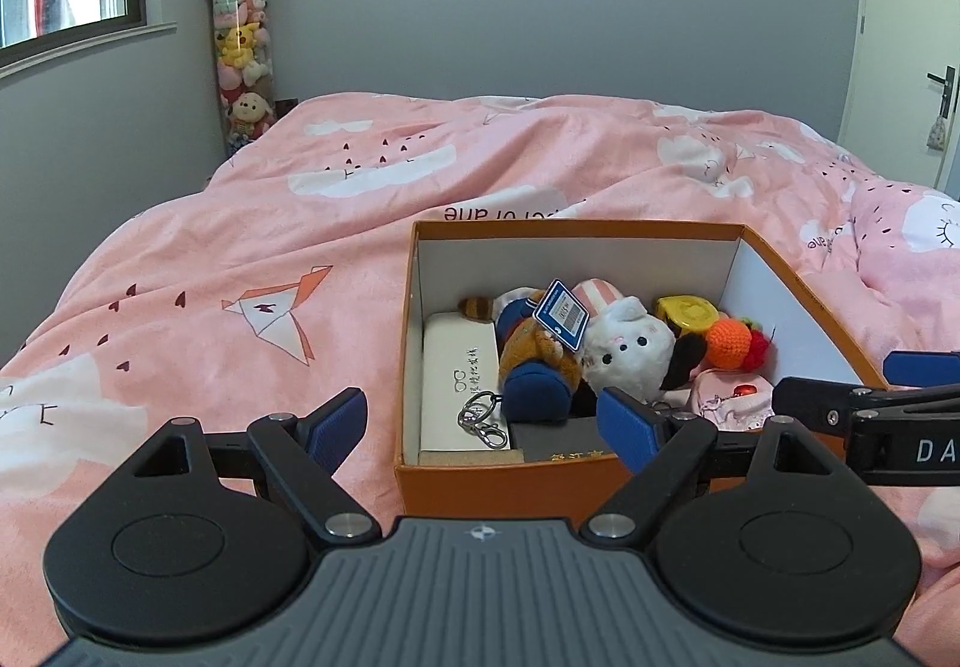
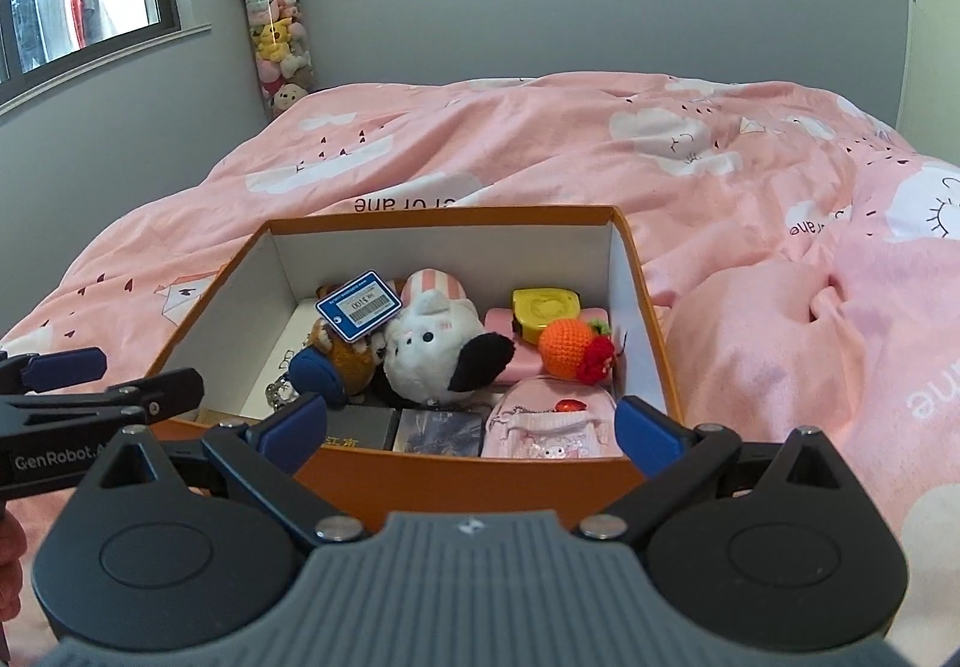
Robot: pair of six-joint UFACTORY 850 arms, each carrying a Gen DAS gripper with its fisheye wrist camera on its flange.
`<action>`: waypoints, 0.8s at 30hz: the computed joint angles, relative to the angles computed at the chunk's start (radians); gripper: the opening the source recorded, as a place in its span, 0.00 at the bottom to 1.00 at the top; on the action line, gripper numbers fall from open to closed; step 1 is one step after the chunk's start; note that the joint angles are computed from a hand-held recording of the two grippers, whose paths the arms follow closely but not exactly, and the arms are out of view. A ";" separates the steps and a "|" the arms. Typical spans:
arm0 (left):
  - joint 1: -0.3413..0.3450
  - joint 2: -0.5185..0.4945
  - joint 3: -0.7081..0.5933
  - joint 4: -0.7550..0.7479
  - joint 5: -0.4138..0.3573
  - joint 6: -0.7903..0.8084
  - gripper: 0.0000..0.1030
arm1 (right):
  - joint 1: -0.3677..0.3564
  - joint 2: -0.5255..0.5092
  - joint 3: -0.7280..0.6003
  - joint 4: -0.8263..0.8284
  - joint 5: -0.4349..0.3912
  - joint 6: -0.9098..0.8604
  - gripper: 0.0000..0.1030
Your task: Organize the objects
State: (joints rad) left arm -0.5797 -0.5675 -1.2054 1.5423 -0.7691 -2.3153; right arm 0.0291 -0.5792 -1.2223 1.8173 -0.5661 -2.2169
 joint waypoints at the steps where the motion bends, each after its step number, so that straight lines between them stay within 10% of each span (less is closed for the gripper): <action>1: 0.000 0.000 0.000 0.000 0.000 0.001 0.98 | 0.000 0.001 0.002 0.002 0.002 -0.003 0.99; 24: -0.010 -0.001 -0.002 -0.045 0.009 0.027 0.98 | -0.005 0.011 0.024 -0.010 0.024 -0.004 0.99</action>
State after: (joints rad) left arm -0.5899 -0.5689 -1.2074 1.4976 -0.7602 -2.2880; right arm 0.0245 -0.5683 -1.1986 1.8076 -0.5424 -2.2208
